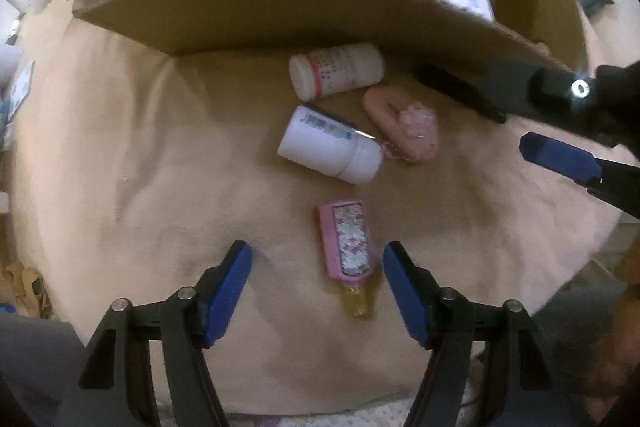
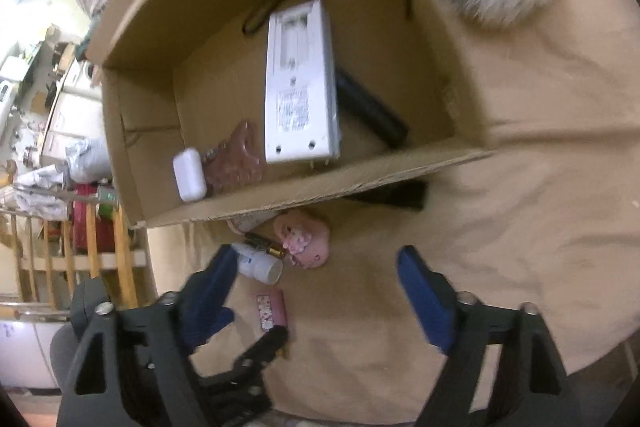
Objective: Organize rigid objects
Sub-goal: 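Grasp the pink perfume bottle with the left tool while the right tool grasps the pink Hello Kitty case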
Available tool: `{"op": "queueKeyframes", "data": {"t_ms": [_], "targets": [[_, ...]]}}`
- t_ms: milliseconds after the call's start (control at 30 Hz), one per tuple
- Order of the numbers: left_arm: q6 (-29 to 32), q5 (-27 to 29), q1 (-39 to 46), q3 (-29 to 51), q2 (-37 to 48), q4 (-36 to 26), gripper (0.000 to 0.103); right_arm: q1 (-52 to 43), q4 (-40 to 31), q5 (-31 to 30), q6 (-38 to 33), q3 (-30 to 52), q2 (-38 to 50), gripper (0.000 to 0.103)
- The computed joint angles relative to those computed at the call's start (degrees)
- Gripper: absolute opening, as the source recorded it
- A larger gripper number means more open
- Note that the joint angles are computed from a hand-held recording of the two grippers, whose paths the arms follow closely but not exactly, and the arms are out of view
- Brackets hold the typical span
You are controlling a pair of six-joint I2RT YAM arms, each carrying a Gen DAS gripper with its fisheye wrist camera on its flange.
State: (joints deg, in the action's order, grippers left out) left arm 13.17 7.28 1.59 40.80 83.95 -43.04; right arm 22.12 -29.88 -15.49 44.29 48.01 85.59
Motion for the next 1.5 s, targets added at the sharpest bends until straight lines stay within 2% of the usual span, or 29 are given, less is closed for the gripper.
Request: {"op": "queueKeyframes", "data": {"t_ms": [100,133,167,233,333,433,633,733,833,1300,1500], "targets": [[-0.8,-0.49,0.39,-0.43,0.2,1.07,0.04,1.46,-0.08,-0.02,-0.61,2.43,4.46,0.08],[-0.48,-0.86,0.48,-0.49,0.07,1.18,0.028,2.01,-0.06,0.28,-0.78,3.24,5.76,0.076],[-0.17,-1.11,0.83,-0.31,0.2,1.12,0.023,2.53,-0.12,0.64,-1.03,4.18,7.24,0.074],[0.62,-0.74,2.32,0.32,0.85,0.76,0.023,3.34,-0.28,1.41,-1.44,6.08,10.35,0.072],[1.04,-3.02,3.57,0.51,0.38,1.93,0.023,4.67,-0.82,2.6,-2.49,8.69,14.82,0.064],[1.03,-5.08,5.07,1.39,0.9,2.85,0.023,5.98,-1.5,4.56,-3.31,10.85,17.88,0.064],[0.17,-4.45,6.99,5.21,5.36,2.14,0.023,8.26,-1.86,8.99,-4.38,13.83,21.01,0.063],[0.26,-4.13,7.19,5.77,5.88,1.89,0.023,9.08,-3.96,12.18,-5.75,15.15,21.66,0.039],[2.08,-4.03,8.72,6.02,5.73,1.49,0.023,7.9,-2.74,10.12,-5.96,13.45,20.2,0.039],[3.43,-5.52,7.62,3.06,5.08,5.59,0.023,12.36,-6.77,13.0,-3.8,7.85,13.23,0.039],[3.67,-4.92,7.58,2.78,3.75,4.71,0.023,17.26,-6.58,15.26,2.17,5.78,11.27,0.038]]}}
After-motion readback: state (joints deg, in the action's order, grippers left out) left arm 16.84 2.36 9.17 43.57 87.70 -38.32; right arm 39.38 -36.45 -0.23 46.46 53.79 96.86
